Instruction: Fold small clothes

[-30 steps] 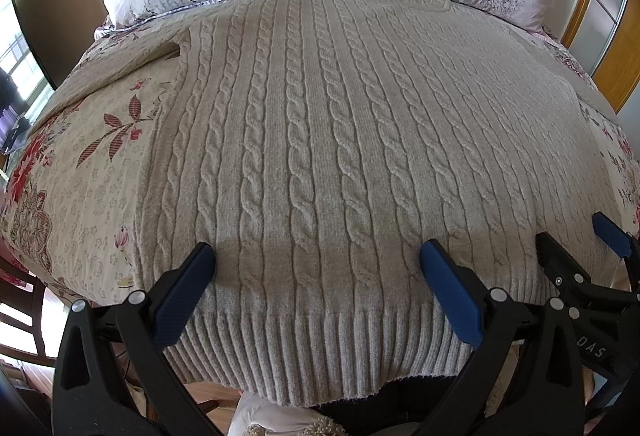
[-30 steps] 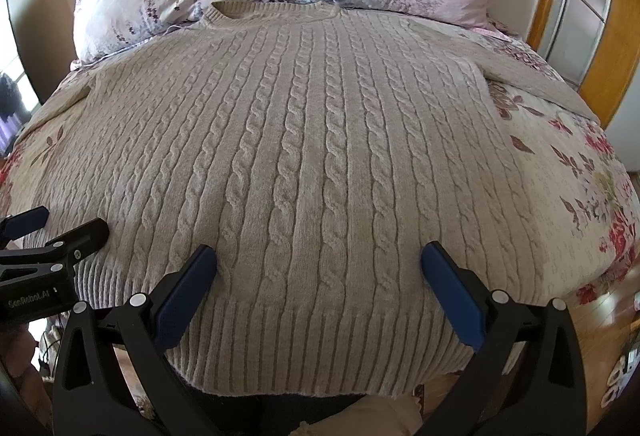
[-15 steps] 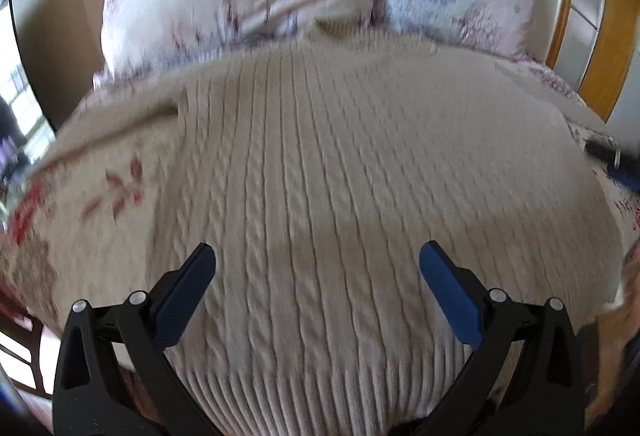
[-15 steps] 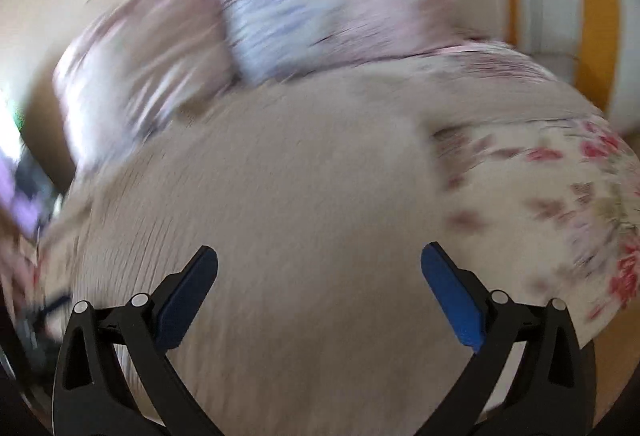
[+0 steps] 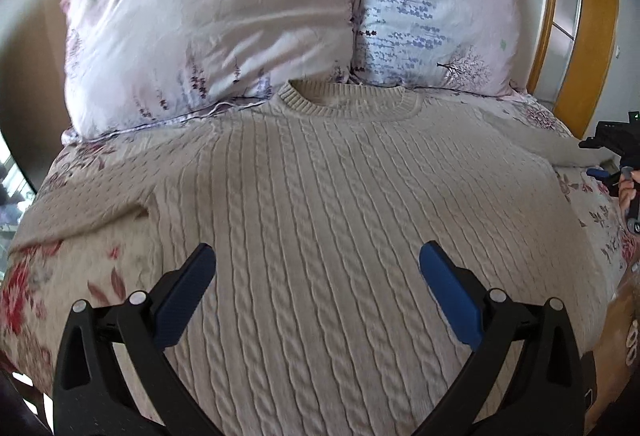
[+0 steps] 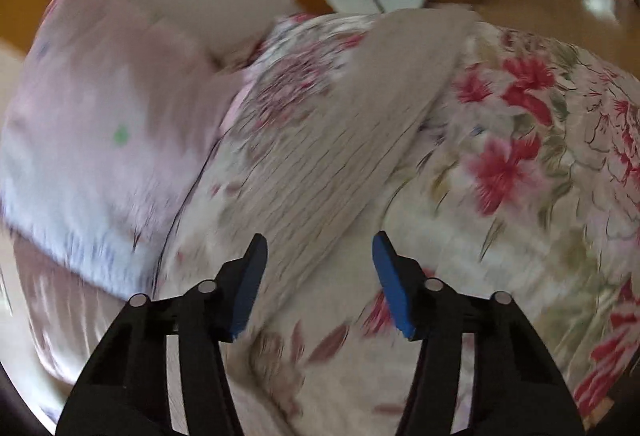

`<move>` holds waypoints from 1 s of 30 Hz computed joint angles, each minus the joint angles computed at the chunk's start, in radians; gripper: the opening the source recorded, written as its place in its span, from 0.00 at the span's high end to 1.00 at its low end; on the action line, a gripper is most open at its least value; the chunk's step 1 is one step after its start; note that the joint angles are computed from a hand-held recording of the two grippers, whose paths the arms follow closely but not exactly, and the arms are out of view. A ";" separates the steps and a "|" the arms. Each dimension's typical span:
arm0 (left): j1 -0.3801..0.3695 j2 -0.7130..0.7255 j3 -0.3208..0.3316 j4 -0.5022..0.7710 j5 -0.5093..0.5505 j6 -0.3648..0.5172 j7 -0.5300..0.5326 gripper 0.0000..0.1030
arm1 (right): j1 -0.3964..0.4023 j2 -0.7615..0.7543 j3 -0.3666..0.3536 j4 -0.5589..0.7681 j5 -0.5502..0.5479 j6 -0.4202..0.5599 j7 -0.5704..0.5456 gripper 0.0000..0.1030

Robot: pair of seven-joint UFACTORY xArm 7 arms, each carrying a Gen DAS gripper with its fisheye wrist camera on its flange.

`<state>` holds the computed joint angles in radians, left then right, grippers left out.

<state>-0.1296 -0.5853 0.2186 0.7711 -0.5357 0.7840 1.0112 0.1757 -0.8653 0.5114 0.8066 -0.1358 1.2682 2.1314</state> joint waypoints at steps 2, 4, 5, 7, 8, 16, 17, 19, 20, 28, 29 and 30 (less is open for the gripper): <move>-0.003 0.036 -0.011 0.032 0.012 0.008 -0.005 0.02 | 0.000 -0.029 -0.018 -0.034 0.004 -0.008 0.012 0.46; -0.002 0.064 -0.024 0.054 0.018 0.003 -0.012 0.02 | -0.001 -0.063 -0.034 -0.070 0.011 -0.015 0.021 0.49; 0.000 0.081 -0.032 0.067 0.021 0.000 -0.020 0.02 | -0.002 -0.079 -0.041 -0.085 0.017 -0.013 0.025 0.50; -0.001 0.107 -0.034 0.088 0.011 0.003 -0.027 0.02 | -0.009 -0.098 -0.046 -0.110 0.021 -0.025 0.032 0.55; -0.004 0.125 -0.034 0.104 0.000 0.010 -0.033 0.02 | -0.012 -0.105 -0.046 -0.115 0.018 -0.021 0.030 0.56; 0.008 0.217 -0.034 0.194 -0.120 0.087 0.009 0.02 | -0.036 -0.153 -0.034 -0.154 0.009 -0.001 0.034 0.75; 0.012 0.228 -0.042 0.203 -0.125 0.084 0.013 0.02 | -0.038 -0.155 -0.032 -0.157 0.008 0.002 0.033 0.77; 0.022 0.257 -0.054 0.229 -0.124 0.094 0.014 0.02 | -0.039 -0.150 -0.029 -0.155 0.003 0.022 0.022 0.88; 0.029 0.268 -0.060 0.240 -0.123 0.098 0.011 0.02 | -0.039 -0.146 -0.029 -0.155 0.000 0.026 0.017 0.89; 0.088 0.376 -0.079 0.323 -0.175 0.173 -0.049 0.02 | -0.092 -0.010 -0.004 -0.013 -0.155 0.042 -0.129 0.92; 0.096 0.386 -0.077 0.332 -0.195 0.195 -0.049 0.02 | -0.098 0.006 0.000 0.008 -0.173 0.038 -0.144 0.92; 0.104 0.393 -0.078 0.339 -0.209 0.209 -0.047 0.02 | -0.107 0.031 0.006 0.037 -0.203 0.023 -0.168 0.92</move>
